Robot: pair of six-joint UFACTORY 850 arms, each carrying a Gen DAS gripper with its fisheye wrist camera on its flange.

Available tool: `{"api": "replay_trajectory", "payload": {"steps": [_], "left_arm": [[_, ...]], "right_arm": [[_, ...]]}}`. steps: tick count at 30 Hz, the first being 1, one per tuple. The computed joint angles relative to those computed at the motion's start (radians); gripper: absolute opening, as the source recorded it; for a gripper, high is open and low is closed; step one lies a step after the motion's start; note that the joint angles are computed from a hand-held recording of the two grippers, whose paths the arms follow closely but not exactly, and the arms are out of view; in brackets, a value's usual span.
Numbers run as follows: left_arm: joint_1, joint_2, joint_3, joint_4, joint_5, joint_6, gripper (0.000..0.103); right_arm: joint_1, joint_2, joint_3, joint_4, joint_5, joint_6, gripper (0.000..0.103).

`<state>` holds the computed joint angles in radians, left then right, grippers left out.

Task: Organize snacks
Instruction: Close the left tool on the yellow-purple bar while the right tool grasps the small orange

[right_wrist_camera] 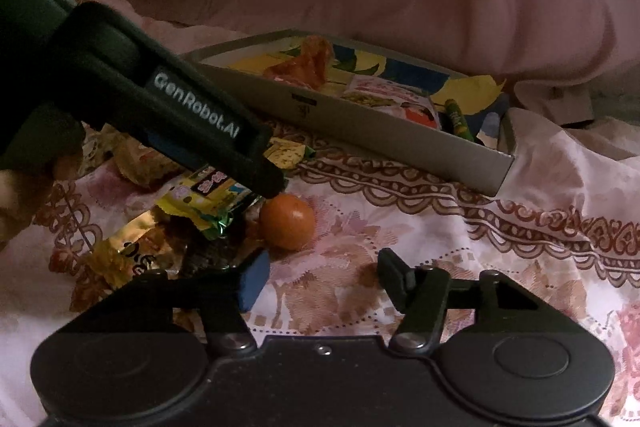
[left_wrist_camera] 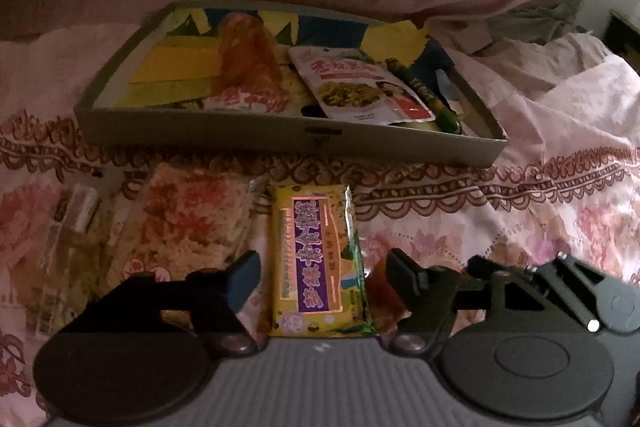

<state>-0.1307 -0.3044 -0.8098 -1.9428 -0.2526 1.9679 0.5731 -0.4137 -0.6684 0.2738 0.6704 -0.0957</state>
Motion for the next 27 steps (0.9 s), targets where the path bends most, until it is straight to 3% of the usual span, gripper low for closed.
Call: {"api": "replay_trajectory", "payload": {"steps": [4, 8, 14, 21, 27], "left_arm": [[0.004, -0.015, -0.022, 0.081, 0.012, -0.093, 0.063], [0.006, -0.033, -0.042, 0.200, 0.022, -0.199, 0.062], [0.009, -0.047, -0.057, 0.256, 0.013, -0.219, 0.062], [-0.005, -0.044, -0.059, 0.230, 0.043, -0.186, 0.051], [-0.029, -0.021, -0.044, 0.184, 0.103, -0.132, 0.050]], "right_arm": [[0.004, -0.021, -0.009, 0.007, 0.043, -0.007, 0.061], [0.004, -0.031, -0.021, 0.011, 0.055, -0.027, 0.059], [0.001, -0.041, -0.034, -0.029, 0.049, -0.040, 0.036], [0.031, -0.039, -0.038, 0.066, 0.048, -0.155, 0.036], [0.040, -0.029, -0.032, 0.118, 0.034, -0.209, 0.036]]}}
